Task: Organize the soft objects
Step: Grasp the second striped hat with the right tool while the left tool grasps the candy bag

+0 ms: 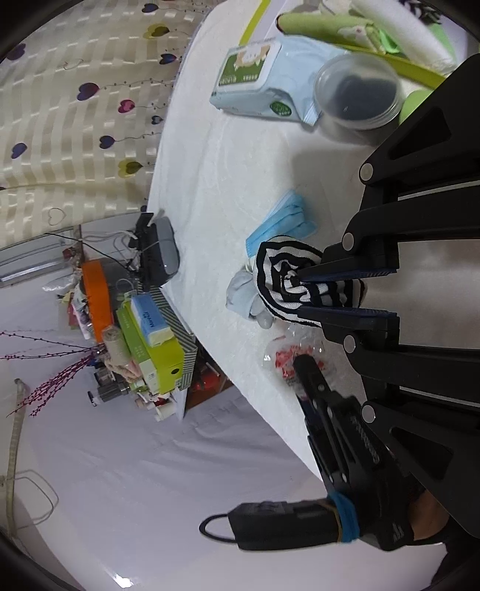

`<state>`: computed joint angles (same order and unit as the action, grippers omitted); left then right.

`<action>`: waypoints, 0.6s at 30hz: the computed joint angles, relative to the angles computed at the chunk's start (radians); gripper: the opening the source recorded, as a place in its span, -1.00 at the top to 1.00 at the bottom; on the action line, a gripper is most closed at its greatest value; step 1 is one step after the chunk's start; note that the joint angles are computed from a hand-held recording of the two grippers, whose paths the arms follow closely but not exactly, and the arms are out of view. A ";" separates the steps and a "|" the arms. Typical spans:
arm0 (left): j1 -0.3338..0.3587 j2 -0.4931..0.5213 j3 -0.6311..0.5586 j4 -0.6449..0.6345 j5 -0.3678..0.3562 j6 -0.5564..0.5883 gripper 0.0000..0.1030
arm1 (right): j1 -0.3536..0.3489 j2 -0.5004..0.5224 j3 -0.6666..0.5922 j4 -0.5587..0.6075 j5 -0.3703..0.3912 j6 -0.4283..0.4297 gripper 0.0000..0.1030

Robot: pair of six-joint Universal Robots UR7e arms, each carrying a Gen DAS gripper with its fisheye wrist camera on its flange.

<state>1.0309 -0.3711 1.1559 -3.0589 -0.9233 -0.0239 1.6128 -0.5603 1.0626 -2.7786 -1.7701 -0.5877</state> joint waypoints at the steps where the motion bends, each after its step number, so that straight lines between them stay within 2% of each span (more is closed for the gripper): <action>1: -0.006 -0.004 0.011 -0.012 -0.002 0.004 0.50 | 0.001 -0.013 0.021 -0.016 0.002 -0.002 0.74; 9: -0.061 -0.018 0.059 -0.073 -0.016 0.041 0.50 | 0.000 -0.118 0.185 -0.159 0.027 -0.017 0.74; 18: -0.106 -0.002 0.063 -0.079 -0.038 0.075 0.50 | -0.023 -0.209 0.302 -0.263 0.043 0.000 0.74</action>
<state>0.9245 -0.3736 1.2185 -3.1383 -0.9618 0.0509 1.5902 -0.7691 1.3645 -3.0411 -1.7268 -0.5881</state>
